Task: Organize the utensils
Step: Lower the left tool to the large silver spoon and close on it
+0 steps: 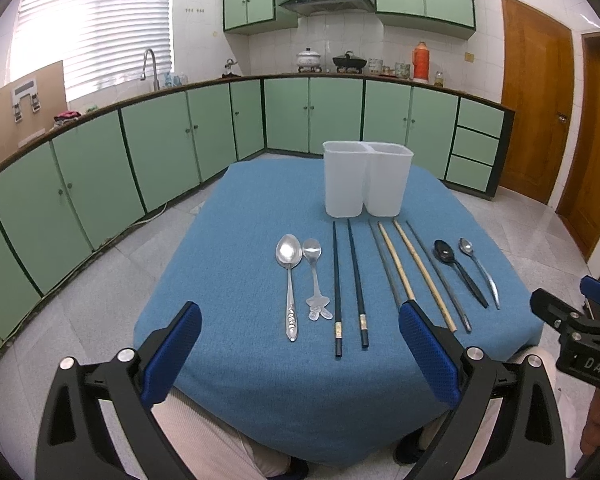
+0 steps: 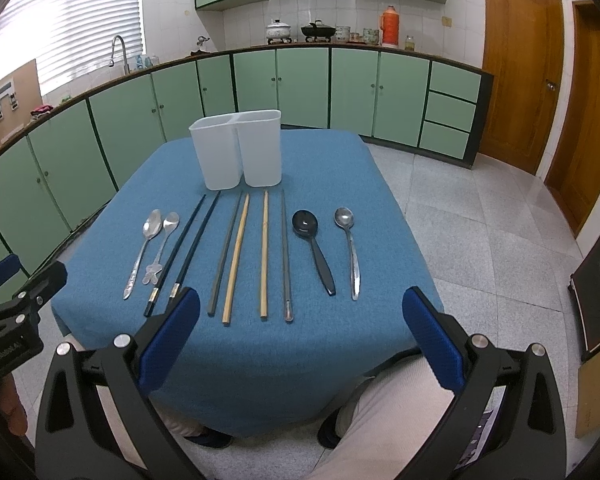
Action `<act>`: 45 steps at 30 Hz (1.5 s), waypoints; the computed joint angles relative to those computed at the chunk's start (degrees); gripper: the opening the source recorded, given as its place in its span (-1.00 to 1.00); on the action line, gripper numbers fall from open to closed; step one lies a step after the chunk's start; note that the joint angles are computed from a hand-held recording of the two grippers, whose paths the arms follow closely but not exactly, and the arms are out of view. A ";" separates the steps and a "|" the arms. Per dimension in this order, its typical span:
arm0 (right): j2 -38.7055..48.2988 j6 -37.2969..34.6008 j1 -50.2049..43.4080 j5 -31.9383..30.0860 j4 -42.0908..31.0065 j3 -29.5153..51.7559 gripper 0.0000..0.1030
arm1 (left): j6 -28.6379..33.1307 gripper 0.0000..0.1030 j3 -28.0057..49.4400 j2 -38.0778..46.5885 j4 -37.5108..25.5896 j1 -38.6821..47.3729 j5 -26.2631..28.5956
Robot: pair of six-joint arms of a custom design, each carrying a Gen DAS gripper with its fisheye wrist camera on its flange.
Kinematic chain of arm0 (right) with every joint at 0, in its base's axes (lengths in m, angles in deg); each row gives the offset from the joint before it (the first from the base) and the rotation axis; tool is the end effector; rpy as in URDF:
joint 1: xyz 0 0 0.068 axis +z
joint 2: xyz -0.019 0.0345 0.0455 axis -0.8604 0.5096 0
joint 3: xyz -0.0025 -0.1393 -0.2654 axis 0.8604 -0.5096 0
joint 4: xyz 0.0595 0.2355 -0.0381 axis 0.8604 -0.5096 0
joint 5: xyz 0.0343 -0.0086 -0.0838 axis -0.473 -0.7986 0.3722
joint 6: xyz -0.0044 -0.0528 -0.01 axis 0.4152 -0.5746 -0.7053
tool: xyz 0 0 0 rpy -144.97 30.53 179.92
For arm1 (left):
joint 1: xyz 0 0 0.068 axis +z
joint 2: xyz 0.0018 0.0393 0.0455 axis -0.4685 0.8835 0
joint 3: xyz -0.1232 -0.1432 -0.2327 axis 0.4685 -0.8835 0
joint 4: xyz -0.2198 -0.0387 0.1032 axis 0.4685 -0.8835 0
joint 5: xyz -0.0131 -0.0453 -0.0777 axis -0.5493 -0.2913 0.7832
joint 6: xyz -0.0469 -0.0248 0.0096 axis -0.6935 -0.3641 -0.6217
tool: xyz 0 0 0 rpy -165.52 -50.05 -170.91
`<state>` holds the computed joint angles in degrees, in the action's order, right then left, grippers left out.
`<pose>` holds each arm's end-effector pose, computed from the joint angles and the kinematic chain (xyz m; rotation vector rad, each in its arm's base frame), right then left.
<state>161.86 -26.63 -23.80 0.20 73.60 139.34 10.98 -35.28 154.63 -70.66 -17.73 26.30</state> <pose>0.2595 0.1570 0.1909 0.5240 2.2419 -0.2115 0.3464 0.0464 0.1899 0.4723 2.1747 -0.2118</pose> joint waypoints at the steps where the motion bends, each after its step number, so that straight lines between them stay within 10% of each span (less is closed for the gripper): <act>1: 0.75 -0.42 -0.73 -0.46 1.33 -0.30 0.91 | -0.11 0.88 1.18 1.24 -0.49 -0.15 -0.34; 12: 5.46 -8.08 -12.16 -5.09 9.45 0.09 0.91 | -2.44 0.88 19.02 16.07 -5.58 -4.41 -8.26; 30: 19.18 -17.45 -24.05 -11.44 14.71 9.71 0.87 | -8.46 0.86 68.58 46.31 -33.83 -10.99 -16.78; 45: 23.36 -19.51 -24.85 -11.69 14.44 13.37 0.87 | -8.84 0.65 88.47 57.45 -45.76 -11.07 -15.26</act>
<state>185.21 -46.15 -48.65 -11.49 88.04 152.71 2.14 53.19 212.08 -116.42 -28.80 11.05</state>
